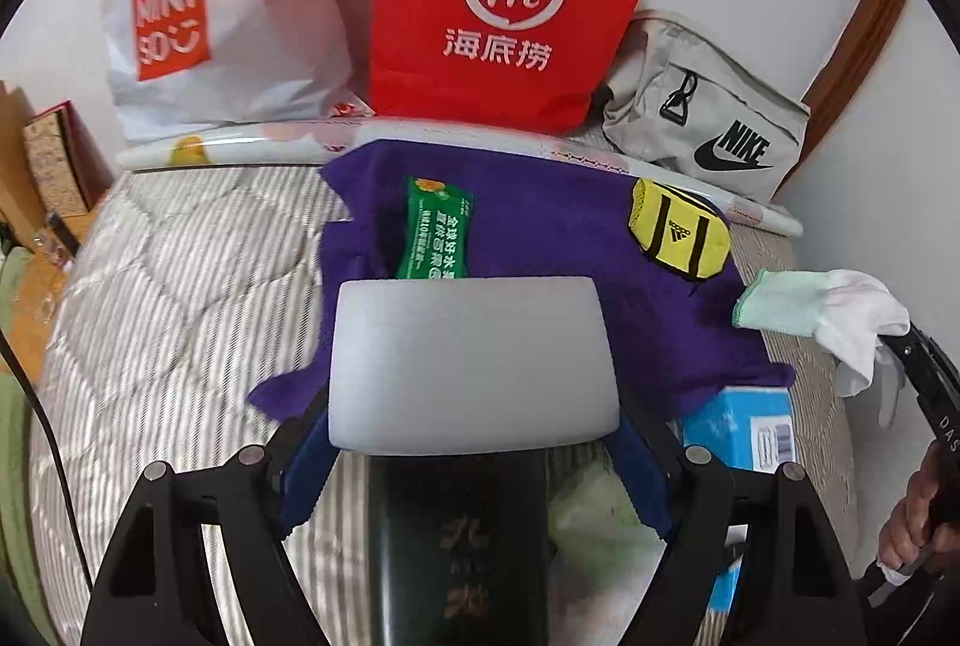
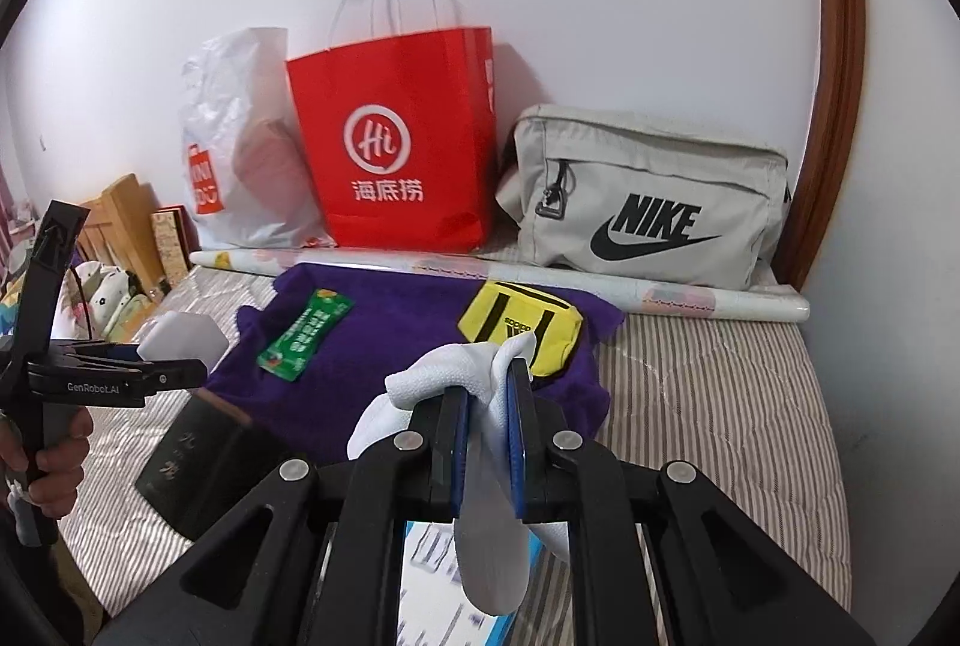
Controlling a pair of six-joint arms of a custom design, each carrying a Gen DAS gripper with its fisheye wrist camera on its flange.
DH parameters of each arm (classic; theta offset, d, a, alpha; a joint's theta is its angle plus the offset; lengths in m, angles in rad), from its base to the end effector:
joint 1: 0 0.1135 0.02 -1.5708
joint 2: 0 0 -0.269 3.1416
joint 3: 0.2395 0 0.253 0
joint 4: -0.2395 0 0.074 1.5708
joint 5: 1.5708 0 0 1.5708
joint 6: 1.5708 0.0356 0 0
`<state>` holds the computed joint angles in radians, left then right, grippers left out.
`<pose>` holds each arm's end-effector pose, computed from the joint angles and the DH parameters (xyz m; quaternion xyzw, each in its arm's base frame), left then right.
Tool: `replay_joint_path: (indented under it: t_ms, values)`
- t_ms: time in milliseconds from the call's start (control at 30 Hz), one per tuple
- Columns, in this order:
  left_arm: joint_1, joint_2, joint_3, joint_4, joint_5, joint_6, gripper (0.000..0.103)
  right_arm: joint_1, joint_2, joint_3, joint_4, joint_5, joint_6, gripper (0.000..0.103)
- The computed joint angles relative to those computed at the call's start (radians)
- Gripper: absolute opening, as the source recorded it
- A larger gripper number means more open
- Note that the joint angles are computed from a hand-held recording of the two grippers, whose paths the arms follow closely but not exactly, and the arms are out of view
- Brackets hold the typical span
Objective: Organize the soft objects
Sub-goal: 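Carry the sponge and white glove toward the purple towel with both tools, then lower and open both tools to drop the sponge and glove onto the purple towel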
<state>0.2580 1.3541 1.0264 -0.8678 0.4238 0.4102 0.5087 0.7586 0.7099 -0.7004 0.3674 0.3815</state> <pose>0.2486 0.0504 0.2549 0.1121 0.9547 -0.1354 0.2401 0.1387 0.0627 0.2735 0.0155 0.9042 0.0179 0.4265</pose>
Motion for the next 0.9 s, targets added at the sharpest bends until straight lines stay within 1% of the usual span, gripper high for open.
replay_joint_path:
  t_ms: [67, 200, 433, 500, 600, 900]
  values:
    - [-0.028, 0.052, 0.022, 0.02, -0.003, -0.019, 0.08, -0.044, 0.032, -0.019, 0.053, -0.032, -0.029, 0.012]
    - [-0.083, 0.136, 0.055, 0.062, -0.042, -0.056, 0.08, -0.124, 0.106, -0.052, 0.151, -0.101, -0.074, 0.012]
    - [-0.152, 0.249, 0.111, 0.098, -0.094, -0.094, 0.08, -0.191, 0.253, -0.078, 0.294, -0.164, -0.133, 0.012]
    - [-0.163, 0.261, 0.113, 0.115, -0.116, -0.089, 0.08, -0.205, 0.292, -0.077, 0.321, -0.18, -0.145, 0.012]
    - [-0.172, 0.282, 0.118, 0.127, -0.139, -0.08, 0.08, -0.233, 0.329, -0.072, 0.346, -0.235, -0.165, 0.012]
    - [-0.189, 0.347, 0.133, 0.142, -0.164, -0.085, 0.08, -0.234, 0.46, -0.042, 0.407, -0.248, -0.203, 0.013]
